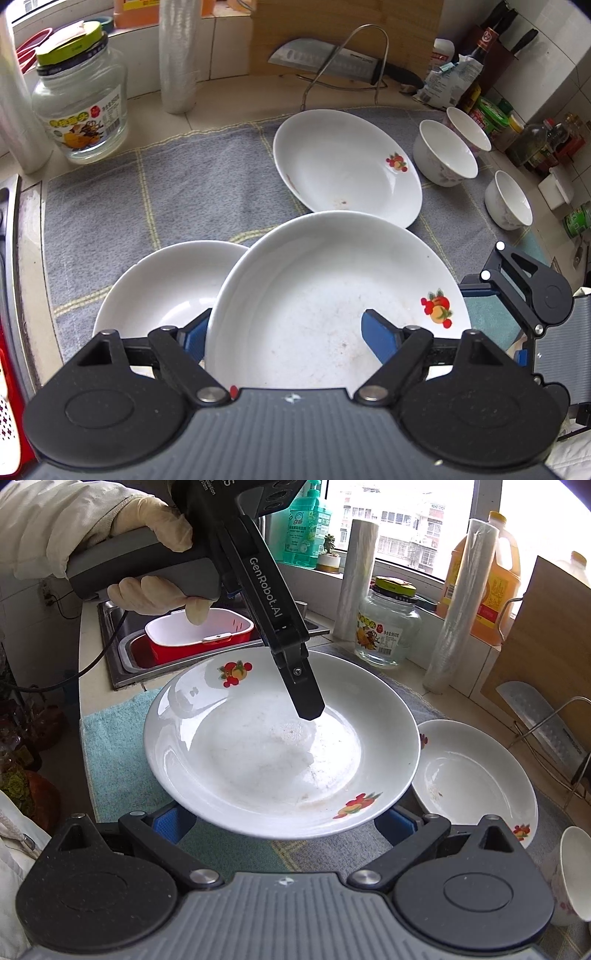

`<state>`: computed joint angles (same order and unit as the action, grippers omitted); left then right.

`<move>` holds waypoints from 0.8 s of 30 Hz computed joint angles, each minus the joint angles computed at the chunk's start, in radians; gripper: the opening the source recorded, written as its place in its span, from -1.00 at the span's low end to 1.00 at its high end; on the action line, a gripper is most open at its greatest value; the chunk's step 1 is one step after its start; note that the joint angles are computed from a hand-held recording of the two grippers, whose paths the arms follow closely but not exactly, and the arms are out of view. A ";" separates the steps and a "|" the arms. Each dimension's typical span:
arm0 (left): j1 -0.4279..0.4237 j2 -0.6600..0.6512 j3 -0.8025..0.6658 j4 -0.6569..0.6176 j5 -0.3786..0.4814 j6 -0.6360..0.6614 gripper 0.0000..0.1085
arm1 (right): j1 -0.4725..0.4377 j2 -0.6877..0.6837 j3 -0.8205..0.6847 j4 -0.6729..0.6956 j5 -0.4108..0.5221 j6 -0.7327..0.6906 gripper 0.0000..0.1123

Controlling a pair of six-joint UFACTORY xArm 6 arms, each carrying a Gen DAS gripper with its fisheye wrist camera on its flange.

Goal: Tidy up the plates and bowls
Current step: 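Set the held plate down onto the white plate with the left gripper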

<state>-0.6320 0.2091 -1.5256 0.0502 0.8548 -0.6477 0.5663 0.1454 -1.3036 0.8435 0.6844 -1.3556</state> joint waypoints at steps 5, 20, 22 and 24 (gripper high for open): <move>0.023 -0.056 0.083 -0.007 -0.021 -0.001 0.52 | 0.030 0.042 -0.046 -0.013 0.002 0.021 0.83; 0.076 -0.097 0.187 -0.086 -0.070 0.079 0.52 | 0.075 0.126 -0.128 -0.083 -0.001 0.119 0.83; 0.080 -0.096 0.191 -0.091 -0.072 0.086 0.52 | 0.076 0.131 -0.133 -0.083 -0.005 0.118 0.83; 0.085 -0.095 0.193 -0.098 -0.074 0.093 0.52 | 0.079 0.133 -0.135 -0.086 -0.007 0.120 0.83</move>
<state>-0.5471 0.1141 -1.3323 -0.0483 0.7810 -0.5542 0.6453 0.2789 -1.4385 0.7580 0.6773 -1.2355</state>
